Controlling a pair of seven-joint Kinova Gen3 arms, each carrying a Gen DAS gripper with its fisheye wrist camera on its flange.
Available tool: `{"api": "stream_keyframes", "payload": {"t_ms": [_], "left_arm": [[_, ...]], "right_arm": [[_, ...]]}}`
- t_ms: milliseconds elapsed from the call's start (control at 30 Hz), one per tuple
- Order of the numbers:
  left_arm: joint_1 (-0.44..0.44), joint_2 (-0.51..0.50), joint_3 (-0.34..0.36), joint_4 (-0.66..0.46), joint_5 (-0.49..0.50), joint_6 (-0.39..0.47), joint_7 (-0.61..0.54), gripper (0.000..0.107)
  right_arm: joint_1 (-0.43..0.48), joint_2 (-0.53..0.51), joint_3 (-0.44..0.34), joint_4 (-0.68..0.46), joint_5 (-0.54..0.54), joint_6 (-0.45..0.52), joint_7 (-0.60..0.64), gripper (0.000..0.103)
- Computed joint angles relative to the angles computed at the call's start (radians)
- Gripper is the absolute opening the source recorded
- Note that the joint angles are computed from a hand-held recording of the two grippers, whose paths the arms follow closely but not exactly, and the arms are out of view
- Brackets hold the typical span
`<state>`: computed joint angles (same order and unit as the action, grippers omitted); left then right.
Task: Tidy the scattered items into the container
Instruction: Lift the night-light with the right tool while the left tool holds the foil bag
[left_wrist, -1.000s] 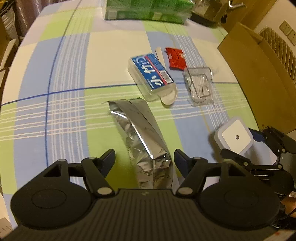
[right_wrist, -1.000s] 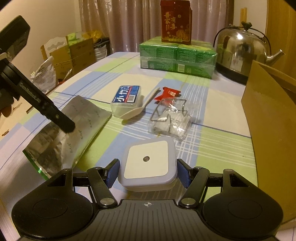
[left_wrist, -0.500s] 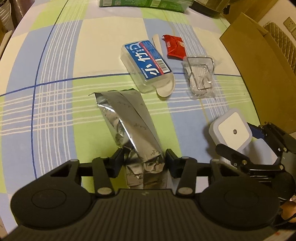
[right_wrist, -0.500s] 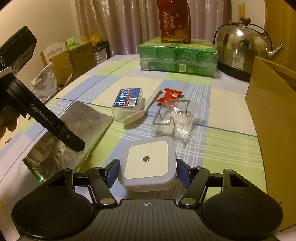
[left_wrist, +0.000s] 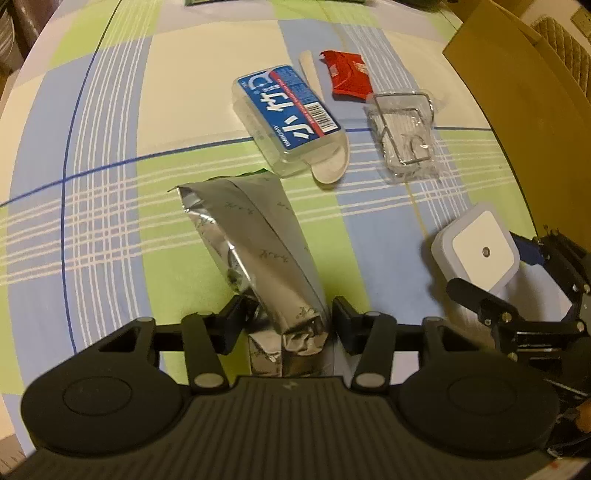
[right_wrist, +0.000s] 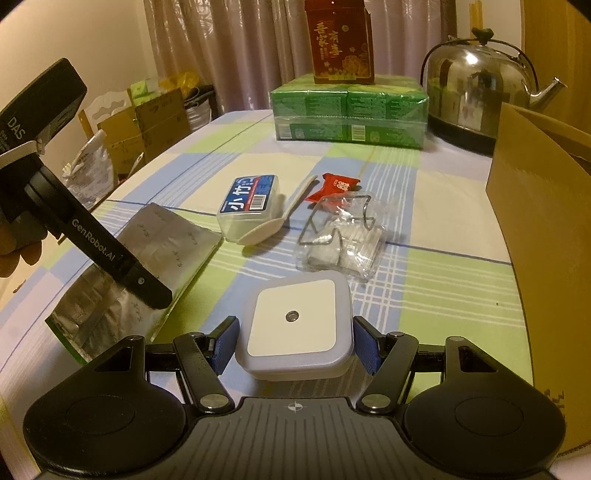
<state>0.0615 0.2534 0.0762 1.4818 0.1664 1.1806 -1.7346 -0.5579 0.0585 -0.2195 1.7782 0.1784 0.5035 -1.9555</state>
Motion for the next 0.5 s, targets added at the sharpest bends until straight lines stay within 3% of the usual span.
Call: {"api": "stream_keyframes", "payload": {"t_ms": [200,500], "left_arm": [[-0.019,-0.029,0.008,0.014,0.036,0.037,-0.076,0.037],[-0.021,-0.055,-0.003,0.043,0.052,0.049,-0.099,0.039]], "right_arm": [[0.001,-0.009,-0.003,-0.004,-0.003,0.027,-0.001,0.063],[-0.025,0.013,-0.012,-0.052,0.049,0.104,-0.014,0.063]]}}
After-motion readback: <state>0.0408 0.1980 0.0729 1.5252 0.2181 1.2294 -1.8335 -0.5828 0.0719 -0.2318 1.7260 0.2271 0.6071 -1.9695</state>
